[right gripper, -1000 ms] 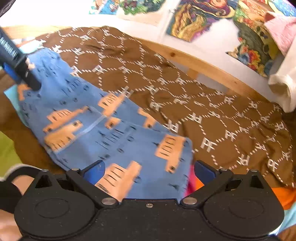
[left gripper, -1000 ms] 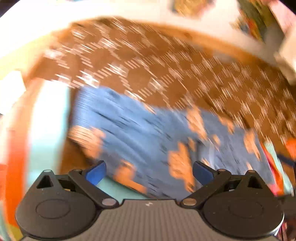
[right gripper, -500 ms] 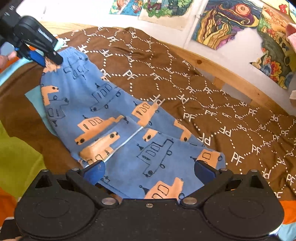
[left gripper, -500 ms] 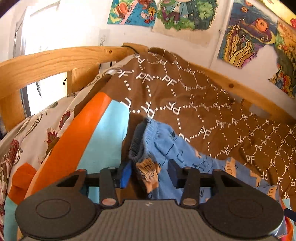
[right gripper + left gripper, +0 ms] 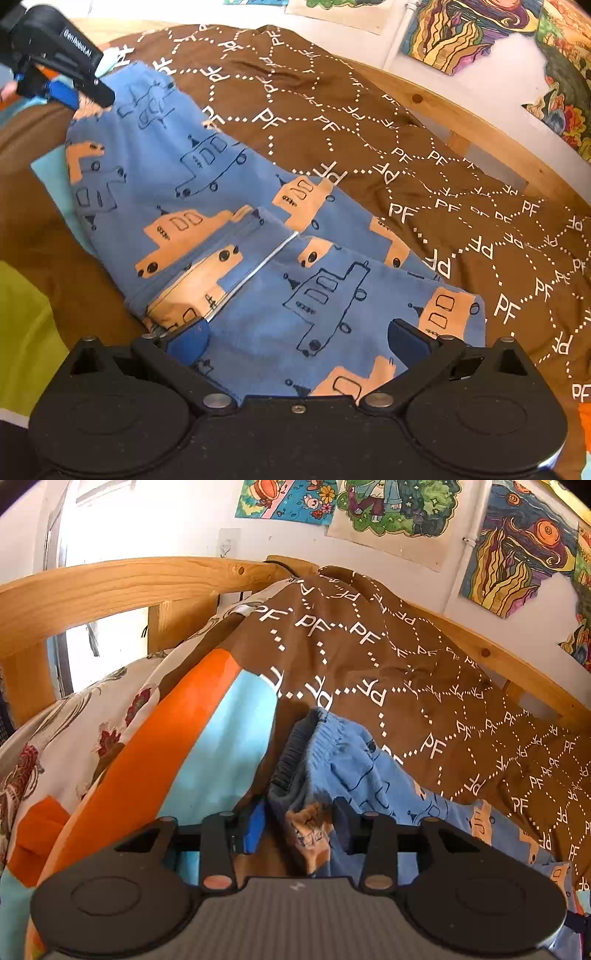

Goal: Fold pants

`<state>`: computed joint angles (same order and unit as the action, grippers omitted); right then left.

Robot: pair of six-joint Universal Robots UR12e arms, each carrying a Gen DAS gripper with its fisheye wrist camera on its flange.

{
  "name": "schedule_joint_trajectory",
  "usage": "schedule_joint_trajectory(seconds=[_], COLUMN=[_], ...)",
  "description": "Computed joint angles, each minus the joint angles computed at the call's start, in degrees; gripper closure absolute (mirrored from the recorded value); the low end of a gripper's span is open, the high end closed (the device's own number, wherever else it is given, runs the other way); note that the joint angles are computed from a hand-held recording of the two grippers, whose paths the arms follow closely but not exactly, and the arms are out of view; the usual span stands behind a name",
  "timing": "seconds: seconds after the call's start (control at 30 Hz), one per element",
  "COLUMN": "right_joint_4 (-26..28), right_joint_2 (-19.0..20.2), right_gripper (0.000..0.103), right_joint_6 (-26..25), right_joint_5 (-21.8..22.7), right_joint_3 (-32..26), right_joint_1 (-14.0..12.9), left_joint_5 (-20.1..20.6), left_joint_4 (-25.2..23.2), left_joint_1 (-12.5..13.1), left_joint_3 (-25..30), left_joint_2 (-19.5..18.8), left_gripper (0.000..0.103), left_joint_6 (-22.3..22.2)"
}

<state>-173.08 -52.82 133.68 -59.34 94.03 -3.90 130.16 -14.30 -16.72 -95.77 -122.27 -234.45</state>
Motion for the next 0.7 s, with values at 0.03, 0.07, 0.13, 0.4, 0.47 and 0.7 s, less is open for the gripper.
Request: schedule_joint_trajectory(seconds=[0.03,0.07,0.13,0.4,0.47,0.7], right_joint_4=[-0.41,-1.13,-1.78,1.15,2.86,0.82], right_joint_2=[0.11,0.22,0.38,0.78,0.92,0.29], right_gripper=[0.001,0.001,0.001,0.001,0.001,0.001], right_joint_6=[0.10,0.28,0.74,0.33,0.79,2.87], right_joint_5=[0.14,-0.03,-0.01,0.27,0.19,0.64], right_joint_3=[-0.15,-0.28,-0.56,-1.49,-2.11,-1.31], right_joint_1=[-0.02,0.02,0.05,0.15,0.18,-0.32], left_joint_5=[0.15,0.19,0.04,-1.76,-1.93,-0.20], left_joint_4=[-0.12,-0.33,0.42,4.37,5.30,10.54], left_joint_1=[0.04,0.09,0.23,0.84,0.86,-0.14], left_joint_3=[0.19,0.29,0.16,-1.73,-1.89,-1.76], left_joint_2=[-0.16,-0.23,-0.25,0.43,0.42,-0.19], left_gripper=[0.056,0.056,0.057,0.072,0.080,0.085], left_joint_6=[0.12,0.11,-0.38,-4.50,-4.15,0.78])
